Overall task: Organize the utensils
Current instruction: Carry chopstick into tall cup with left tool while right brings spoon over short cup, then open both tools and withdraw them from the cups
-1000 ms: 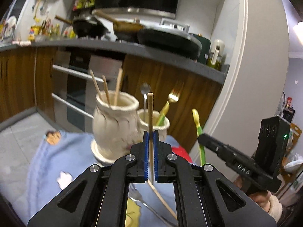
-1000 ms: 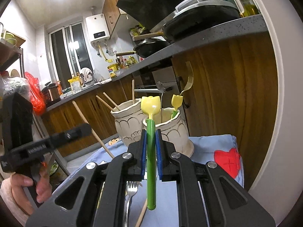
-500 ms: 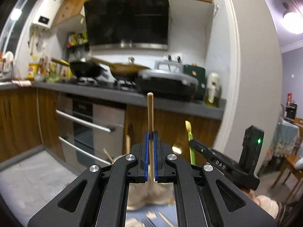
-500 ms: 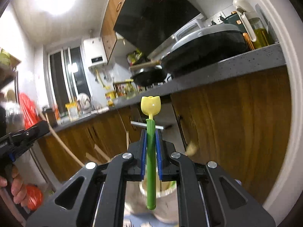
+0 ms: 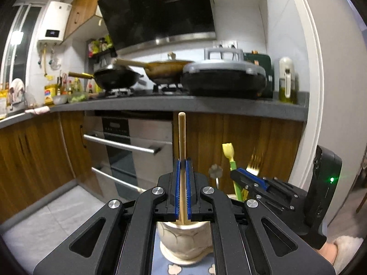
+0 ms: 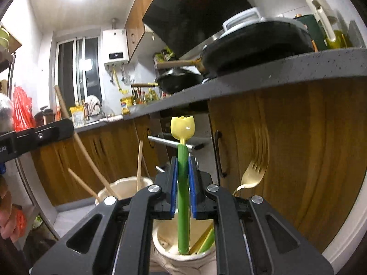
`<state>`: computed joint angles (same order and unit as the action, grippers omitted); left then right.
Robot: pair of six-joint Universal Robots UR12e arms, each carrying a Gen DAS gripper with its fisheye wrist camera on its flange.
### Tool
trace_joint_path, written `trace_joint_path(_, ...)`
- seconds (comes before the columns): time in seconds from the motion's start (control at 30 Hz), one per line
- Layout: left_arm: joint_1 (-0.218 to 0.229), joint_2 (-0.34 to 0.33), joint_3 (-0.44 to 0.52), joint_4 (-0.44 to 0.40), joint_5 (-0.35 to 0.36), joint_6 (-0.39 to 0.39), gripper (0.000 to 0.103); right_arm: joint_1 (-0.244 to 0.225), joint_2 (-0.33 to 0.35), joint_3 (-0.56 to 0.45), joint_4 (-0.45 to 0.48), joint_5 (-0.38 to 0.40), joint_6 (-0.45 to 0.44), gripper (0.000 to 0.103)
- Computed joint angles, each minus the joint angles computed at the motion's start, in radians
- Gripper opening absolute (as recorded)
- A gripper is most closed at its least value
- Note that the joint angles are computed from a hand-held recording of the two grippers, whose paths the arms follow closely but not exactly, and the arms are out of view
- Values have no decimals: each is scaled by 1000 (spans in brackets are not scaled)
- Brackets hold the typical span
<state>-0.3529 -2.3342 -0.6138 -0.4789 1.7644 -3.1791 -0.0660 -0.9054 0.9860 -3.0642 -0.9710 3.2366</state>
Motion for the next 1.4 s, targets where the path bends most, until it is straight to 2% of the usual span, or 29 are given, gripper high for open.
trace_joint_path(0.23, 11, 15, -33, -48, -33, -32, 5, -3, -19, 23, 93, 18, -48, 9)
trace_joint_path(0.4, 16, 25, -47, -68, -52, -48, 6, -6, -38, 48, 121, 29, -59, 10)
trace_joint_path(0.43, 17, 28, -51, -67, -57, -51, 7, -6, -41, 53, 122, 26, -63, 10)
trace_joint_path(0.5, 16, 33, -61, -59, -57, -51, 16, -9, -50, 67, 120, 25, -71, 17)
trace_joint_path(0.67, 12, 51, -87, -36, -44, -46, 19, -18, -74, 104, 99, 25, -44, 21)
trace_joint_path(0.73, 11, 67, -112, -18, -44, -54, 24, -24, -91, 131, 75, 22, -33, 33)
trace_joint_path(0.77, 11, 77, -128, -10, -43, -58, 31, -29, -102, 149, 59, 22, -27, 44)
trace_joint_path(0.8, 10, 86, -144, -1, -42, -59, 38, -33, -111, 164, 47, 26, -21, 49)
trace_joint_path(0.93, 5, 133, -232, 33, -37, -69, 57, -46, -166, 236, 88, 28, -51, 59)
trace_joint_path(1.0, 5, 156, -277, 48, -42, -92, 73, -49, -180, 256, 107, 33, -62, 65)
trace_joint_path(1.03, 4, 168, -302, 56, -47, -103, 74, -50, -192, 272, 127, 32, -76, 67)
trace_joint_path(1.1, 2, 186, -341, 64, -41, -111, 79, -49, -207, 294, 160, 26, -97, 76)
trace_joint_path(1.27, -7, 212, -417, 50, 16, -135, 90, -47, -241, 350, 221, 14, -143, 91)
trace_joint_path(1.4, -6, 235, -482, 43, 48, -200, 95, -45, -260, 378, 259, 7, -158, 97)
